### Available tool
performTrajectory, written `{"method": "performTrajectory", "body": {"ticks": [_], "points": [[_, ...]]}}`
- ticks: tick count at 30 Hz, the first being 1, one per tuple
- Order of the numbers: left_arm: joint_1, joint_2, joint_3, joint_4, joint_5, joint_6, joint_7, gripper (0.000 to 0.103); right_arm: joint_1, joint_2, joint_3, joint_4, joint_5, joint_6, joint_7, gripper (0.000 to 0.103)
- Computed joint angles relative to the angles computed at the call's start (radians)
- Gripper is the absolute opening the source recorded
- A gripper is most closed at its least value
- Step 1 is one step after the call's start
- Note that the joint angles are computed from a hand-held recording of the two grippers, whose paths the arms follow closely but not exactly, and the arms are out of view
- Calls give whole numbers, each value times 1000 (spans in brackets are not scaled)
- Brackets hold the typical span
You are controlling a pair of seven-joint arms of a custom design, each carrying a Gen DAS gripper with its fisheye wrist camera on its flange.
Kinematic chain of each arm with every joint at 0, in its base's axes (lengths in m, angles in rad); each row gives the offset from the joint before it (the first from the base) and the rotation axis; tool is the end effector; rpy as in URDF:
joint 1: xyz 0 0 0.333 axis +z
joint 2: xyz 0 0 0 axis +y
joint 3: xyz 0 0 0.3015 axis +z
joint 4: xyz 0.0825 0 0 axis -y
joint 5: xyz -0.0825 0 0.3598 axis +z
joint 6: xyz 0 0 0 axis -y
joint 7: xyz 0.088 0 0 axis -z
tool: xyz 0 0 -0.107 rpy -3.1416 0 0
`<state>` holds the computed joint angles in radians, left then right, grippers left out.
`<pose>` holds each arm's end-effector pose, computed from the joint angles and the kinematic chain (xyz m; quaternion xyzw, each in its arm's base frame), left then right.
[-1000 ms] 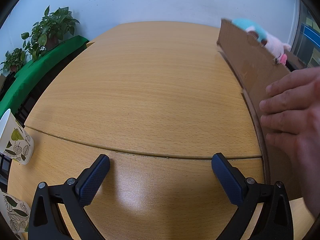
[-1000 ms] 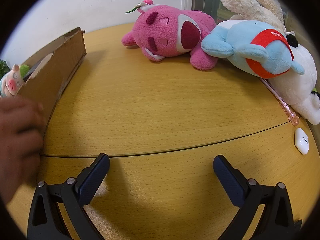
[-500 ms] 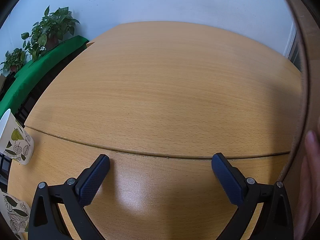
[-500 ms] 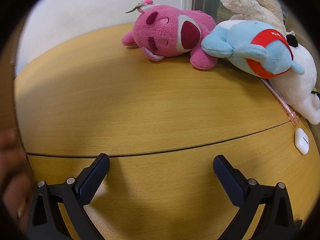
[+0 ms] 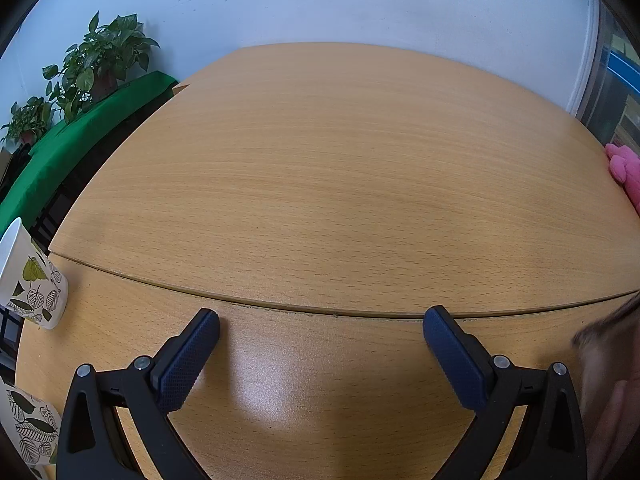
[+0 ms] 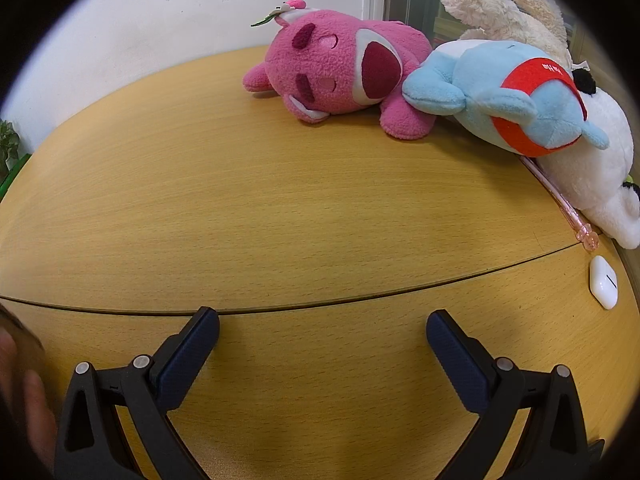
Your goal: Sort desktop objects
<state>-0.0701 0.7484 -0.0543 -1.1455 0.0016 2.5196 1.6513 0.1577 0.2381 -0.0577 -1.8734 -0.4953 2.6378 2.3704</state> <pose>0.7627 -0.0807 0.4271 -0.6096 0.7302 -0.2328 0.2025 0.6258 0.0774 0.4412 -0.5566 0.7720 -0.2492 0.1792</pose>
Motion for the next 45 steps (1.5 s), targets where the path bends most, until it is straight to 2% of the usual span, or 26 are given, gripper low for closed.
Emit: {"method": "performTrajectory", "body": {"ticks": [45], "points": [[-4,-14,2,-24,5,10,-11,103,-1,24,-7,21,8,7,-9,103]]}}
